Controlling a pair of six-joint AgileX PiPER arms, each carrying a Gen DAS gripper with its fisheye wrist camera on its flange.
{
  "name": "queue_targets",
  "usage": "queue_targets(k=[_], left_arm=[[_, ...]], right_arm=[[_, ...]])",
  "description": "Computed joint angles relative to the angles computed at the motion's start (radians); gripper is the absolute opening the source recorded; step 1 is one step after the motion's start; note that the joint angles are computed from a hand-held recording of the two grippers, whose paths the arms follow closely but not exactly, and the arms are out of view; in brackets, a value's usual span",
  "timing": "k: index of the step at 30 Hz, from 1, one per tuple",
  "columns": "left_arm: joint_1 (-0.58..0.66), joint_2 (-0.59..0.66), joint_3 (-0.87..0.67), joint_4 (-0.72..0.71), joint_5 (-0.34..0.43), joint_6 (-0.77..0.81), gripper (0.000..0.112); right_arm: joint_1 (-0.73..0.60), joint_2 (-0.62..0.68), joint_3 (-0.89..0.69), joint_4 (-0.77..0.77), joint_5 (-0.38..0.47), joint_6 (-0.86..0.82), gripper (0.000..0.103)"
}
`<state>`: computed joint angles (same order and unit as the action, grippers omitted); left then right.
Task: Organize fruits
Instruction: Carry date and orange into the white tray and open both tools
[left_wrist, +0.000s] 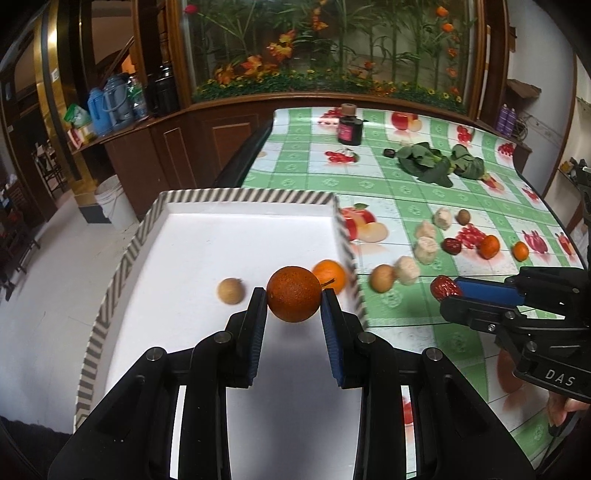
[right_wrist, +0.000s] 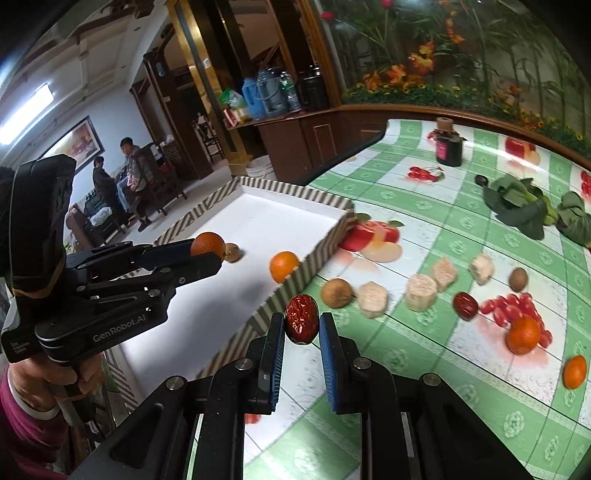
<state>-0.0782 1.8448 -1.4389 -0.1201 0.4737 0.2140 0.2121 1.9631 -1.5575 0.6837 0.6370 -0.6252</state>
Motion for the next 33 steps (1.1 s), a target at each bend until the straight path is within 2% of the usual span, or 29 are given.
queue_targets(k=[11,19,28,33], left_arm=[[0.088,0.029,-0.020,-0.074,0.040,0.075,0.029],[0.122,0.089,-0.074,-0.076,0.100,0.084,0.029],[0.124,0.154,-0.160,-0.043,0.168,0.043,0.029],[0.121,0.178,-0.190,-0.031,0.193,0.026,0.029]], right_arm=[[0.074,0.085,-0.151,-0.079,0.051,0.071,0.018],[0.115,0.233,-0.373,-0.157,0.148,0.146,0.018],[0.153,0.453,-0.728,-0.280,0.324,0.257,0.018],[0.166,0.481,-0.763,-0.315,0.330,0.276,0.018]])
